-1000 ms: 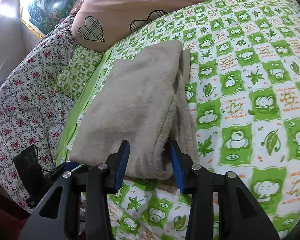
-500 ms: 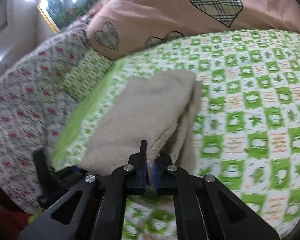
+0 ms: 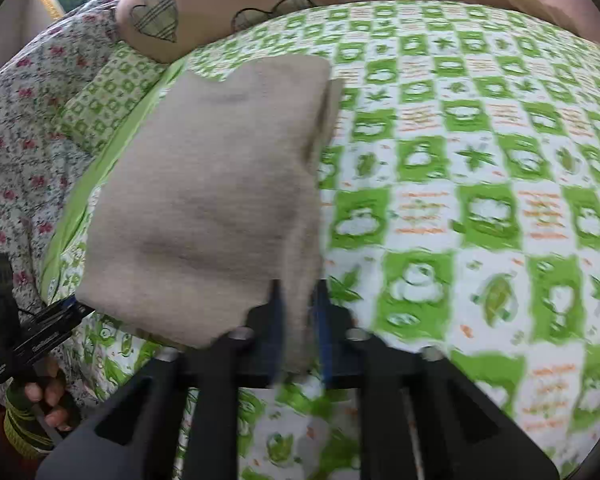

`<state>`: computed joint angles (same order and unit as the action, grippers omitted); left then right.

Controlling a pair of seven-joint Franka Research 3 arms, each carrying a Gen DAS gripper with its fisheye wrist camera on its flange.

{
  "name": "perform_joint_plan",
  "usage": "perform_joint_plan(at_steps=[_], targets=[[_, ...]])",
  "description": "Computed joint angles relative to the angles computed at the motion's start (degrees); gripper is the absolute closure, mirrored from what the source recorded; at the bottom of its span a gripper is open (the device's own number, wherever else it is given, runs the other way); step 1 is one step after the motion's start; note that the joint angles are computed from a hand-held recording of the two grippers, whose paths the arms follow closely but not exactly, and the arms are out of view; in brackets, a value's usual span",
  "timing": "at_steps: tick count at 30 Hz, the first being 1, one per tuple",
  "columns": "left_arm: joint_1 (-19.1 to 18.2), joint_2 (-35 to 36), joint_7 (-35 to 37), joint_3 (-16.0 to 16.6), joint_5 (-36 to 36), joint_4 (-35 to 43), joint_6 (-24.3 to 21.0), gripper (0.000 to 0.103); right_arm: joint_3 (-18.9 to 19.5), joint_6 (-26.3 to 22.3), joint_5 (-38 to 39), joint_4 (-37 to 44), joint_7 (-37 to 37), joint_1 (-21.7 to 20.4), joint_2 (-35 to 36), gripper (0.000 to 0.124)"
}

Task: Fold small clothes
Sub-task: 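Lower the folded edge onto the bundle and open both grippers, then press the folded sweater edge flat with both grippers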

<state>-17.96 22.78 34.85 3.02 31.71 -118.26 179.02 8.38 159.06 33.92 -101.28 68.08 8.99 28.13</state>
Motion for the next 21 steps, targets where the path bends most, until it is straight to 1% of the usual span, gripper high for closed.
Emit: perform_joint_plan(at_steps=[1, 2, 3, 4, 5, 6, 7, 8, 9, 10, 11, 12, 13, 14, 15, 16, 17, 18, 19, 20, 21], targets=[[4.22, -1.10, 2.96, -4.33, -1.79, -1.58, 0.56, 0.062, -0.20, 0.38, 0.23, -0.83, 0.29, -0.09, -0.63, 0.092], [6.69, -1.71, 5.00, -6.89, -3.18, -2.48, 1.01, 0.064, 0.35, 0.76, 1.47, -1.84, -0.30, -0.89, -1.53, 0.092], [10.17, -2.66, 7.81, -10.46, -4.89, -3.90, 2.08, 0.065, 1.02, 1.20, 2.96, -2.83, -1.20, -1.69, -2.46, 0.092], [12.91, -3.47, 10.33, -13.33, -6.21, -4.83, 3.07, 0.065, 1.22, 1.69, 3.92, -3.40, -1.69, -2.00, -3.29, 0.092], [15.02, -4.06, 12.37, -15.51, -7.15, -5.38, 4.19, 0.065, 1.13, 2.23, 4.30, -3.65, -2.04, -1.93, -3.74, 0.092], [18.56, -4.23, 14.91, -19.24, -8.26, -5.33, 5.13, 0.065, 1.01, 3.15, 4.47, -3.65, -2.37, -1.72, -4.16, 0.092], [23.13, -3.73, 17.62, -24.18, -9.27, -4.68, 5.90, 0.065, 1.12, 3.65, 4.78, -3.36, -2.88, -1.70, -4.36, 0.092], [27.01, -2.72, 19.82, -28.45, -9.94, -3.62, 6.95, 0.065, 1.39, 3.52, 5.15, -2.31, -3.38, -1.77, -4.17, 0.092], [30.25, -1.16, 21.69, -32.16, -10.24, -2.06, 8.29, 0.064, 2.39, 3.66, 6.64, -0.98, -4.72, -2.37, -3.77, 0.092], [33.60, 1.30, 23.44, -36.19, -9.77, 0.54, 8.27, 0.064, 3.44, 3.65, 8.20, 0.55, -6.36, -2.98, -3.13, 0.092], [35.44, 3.52, 25.59, -38.84, -10.15, 3.06, 7.24, 0.064, 4.16, 2.89, 9.13, 2.73, -7.72, -3.27, -2.07, 0.092], [35.27, 6.69, 26.98, -39.66, -9.17, 7.57, 5.63, 0.064, 4.01, 1.57, 8.82, 5.30, -7.88, -2.84, -0.67, 0.092], [33.69, 8.17, 26.44, -38.47, -7.74, 10.41, 4.91, 0.064, 3.51, 0.11, 7.84, 8.68, -7.32, -2.04, 1.47, 0.092], [32.42, 10.89, 29.92, -38.33, -9.60, 14.76, 2.87, 0.064, 2.63, -1.23, 6.32, 12.18, -6.03, -1.02, 3.81, 0.092], [32.97, 13.59, 32.11, -39.94, -10.11, 18.35, 0.33, 0.064, 1.00, -2.87, 3.83, 16.02, -3.25, 0.51, 6.38, 0.092], [32.43, 16.17, 33.70, -40.36, -10.89, 22.39, -2.17, 0.065, -0.29, -4.86, 1.55, 19.76, -0.60, 1.58, 8.81, 0.092], [33.10, 18.90, 36.24, -42.21, -11.68, 25.66, -4.10, 0.065, -1.23, -7.19, -0.61, 23.92, 1.80, 2.34, 11.45, 0.092], [33.81, 21.96, 40.48, -44.55, -13.99, 29.06, -6.32, 0.065, -1.81, -8.85, -2.42, 27.64, 3.73, 2.93, 13.84, 0.092], [33.37, 24.17, 40.71, -44.88, -13.48, 32.38, -8.68, 0.067, -1.75, -9.85, -3.53, 30.38, 4.74, 3.06, 15.60, 0.092], [32.60, 25.61, 41.84, -44.64, -14.31, 34.97, -10.84, 0.067, -1.35, -11.14, -4.32, 33.46, 5.26, 2.90, 17.56, 0.092], [32.03, 27.36, 43.53, -44.87, -15.15, 37.77, -13.91, 0.067, -0.85, -12.65, -4.86, 36.57, 5.73, 2.71, 19.56, 0.092]])
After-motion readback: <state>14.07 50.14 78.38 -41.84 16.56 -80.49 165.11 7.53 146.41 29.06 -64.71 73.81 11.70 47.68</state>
